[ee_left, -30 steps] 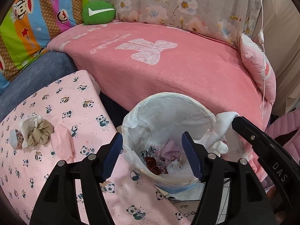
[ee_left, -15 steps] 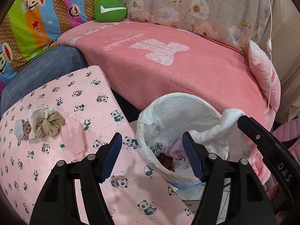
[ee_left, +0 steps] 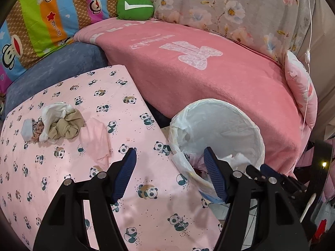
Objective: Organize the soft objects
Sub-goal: 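Push the white cloth down into the bin with the right tool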
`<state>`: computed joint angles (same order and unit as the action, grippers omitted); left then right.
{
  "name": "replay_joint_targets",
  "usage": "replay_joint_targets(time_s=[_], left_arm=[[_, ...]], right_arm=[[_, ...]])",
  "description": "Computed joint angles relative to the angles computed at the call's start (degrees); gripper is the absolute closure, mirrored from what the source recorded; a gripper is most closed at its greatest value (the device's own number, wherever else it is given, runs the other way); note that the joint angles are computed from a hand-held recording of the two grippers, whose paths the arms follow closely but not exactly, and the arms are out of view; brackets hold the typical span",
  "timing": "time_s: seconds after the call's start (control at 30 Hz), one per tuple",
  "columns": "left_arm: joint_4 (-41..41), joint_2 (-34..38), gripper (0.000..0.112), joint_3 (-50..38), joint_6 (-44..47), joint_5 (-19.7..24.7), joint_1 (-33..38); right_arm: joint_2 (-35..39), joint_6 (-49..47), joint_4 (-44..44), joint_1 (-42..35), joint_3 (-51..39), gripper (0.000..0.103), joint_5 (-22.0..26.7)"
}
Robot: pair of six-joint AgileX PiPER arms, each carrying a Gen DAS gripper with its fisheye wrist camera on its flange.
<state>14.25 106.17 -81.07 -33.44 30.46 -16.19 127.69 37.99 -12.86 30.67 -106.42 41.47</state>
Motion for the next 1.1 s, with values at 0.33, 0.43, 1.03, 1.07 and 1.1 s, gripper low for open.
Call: replay_joint_targets(time_s=[0.33,0.43,1.03,1.07,1.1], left_arm=[[-0.4,-2.6,0.049,4.9,-0.9,-1.8,1.0],[-0.2,-3.3,0.049,6.0,-1.3,-2.1,1.1],[-0.8,-5.1,0.049,9.2,-1.4,-3.3,2.5],[-0.9,-5.1,0.049,9.1,-1.2,-3.3,2.4],[-1.7,-5.0,0.049,8.9,-0.4,-3.3,2.3]], right_arm=[[-6.1,3.4,-4.0,2.1,13.6,0.058,-5.6],[-6.6,3.2,-2.2,1.8,14.4,0.058,-7.9],[-4.8,-4.3,3.0,2.0,6.2,0.054,0.0],[-5.5,-4.3,3.5,1.9,7.3,0.054,-1.3],[-6.0,-4.5,3.9,1.7,7.6,0.054,-2.1]])
